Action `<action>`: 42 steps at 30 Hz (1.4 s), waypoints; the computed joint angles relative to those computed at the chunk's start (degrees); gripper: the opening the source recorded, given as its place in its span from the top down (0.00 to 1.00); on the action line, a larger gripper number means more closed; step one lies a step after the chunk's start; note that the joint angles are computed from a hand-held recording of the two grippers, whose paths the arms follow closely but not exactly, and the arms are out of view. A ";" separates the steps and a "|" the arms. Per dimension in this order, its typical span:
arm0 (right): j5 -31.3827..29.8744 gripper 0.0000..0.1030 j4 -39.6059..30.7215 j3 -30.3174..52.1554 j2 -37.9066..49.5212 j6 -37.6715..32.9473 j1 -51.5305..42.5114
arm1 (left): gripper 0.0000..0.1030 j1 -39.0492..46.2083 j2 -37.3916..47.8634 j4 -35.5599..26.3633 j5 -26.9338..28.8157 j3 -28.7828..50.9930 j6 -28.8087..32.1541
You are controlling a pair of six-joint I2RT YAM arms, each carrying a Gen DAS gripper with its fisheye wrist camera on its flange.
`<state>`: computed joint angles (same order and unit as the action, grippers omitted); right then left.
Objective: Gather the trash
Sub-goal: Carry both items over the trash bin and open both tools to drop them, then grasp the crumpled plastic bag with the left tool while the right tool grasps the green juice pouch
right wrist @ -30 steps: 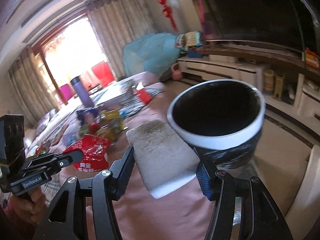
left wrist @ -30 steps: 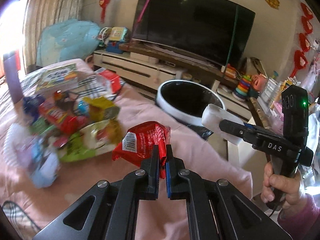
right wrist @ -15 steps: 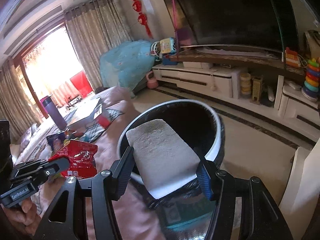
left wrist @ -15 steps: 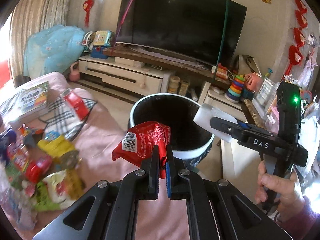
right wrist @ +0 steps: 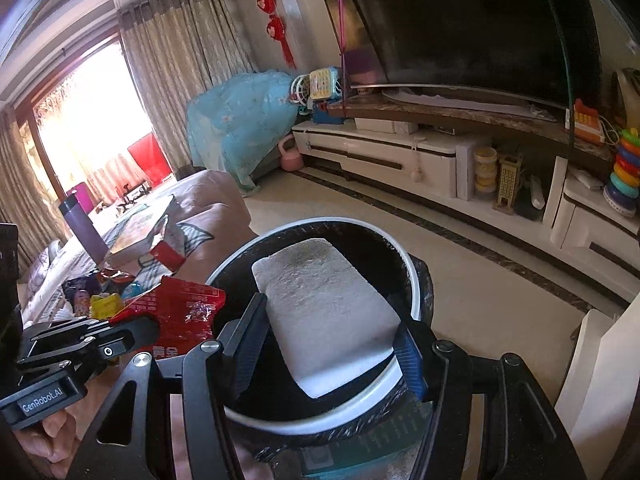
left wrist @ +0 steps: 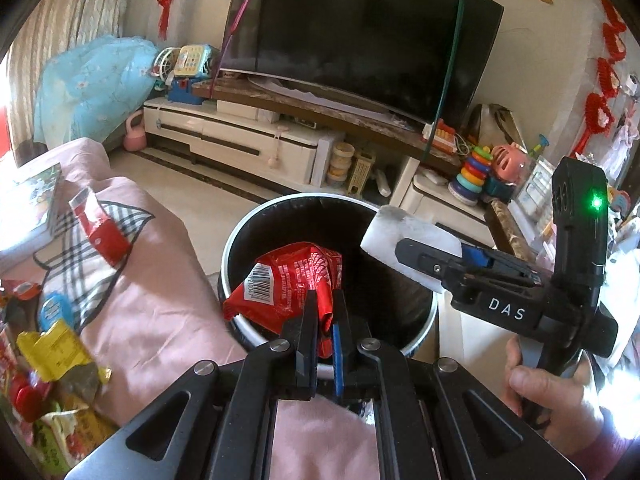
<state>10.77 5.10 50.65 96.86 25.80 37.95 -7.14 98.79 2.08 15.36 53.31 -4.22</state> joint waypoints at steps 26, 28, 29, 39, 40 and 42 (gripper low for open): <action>3.10 0.06 4.64 -6.96 -6.79 9.20 7.73 | 0.38 6.75 -20.64 1.60 0.37 -22.21 -2.64; 3.68 0.06 5.58 -7.85 -6.93 10.83 9.81 | 0.38 9.75 -25.67 0.00 1.15 -25.94 -1.91; 3.98 0.06 6.06 -8.11 -6.72 11.81 11.16 | 0.38 10.78 -27.98 -0.60 1.42 -27.63 -1.47; 4.89 0.06 6.98 -4.77 -0.94 16.47 20.32 | 0.37 33.47 -54.29 -21.99 12.76 -36.20 9.58; 4.73 0.06 6.76 -4.09 -0.33 16.37 20.56 | 0.37 37.26 -56.25 -25.00 14.95 -36.27 11.98; 4.47 0.06 6.16 -1.90 1.79 16.21 21.71 | 0.37 43.97 -59.28 -30.42 18.46 -36.35 16.53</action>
<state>15.23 11.27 48.75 98.65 42.01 59.66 36.83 39.51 -28.35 33.83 16.96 12.31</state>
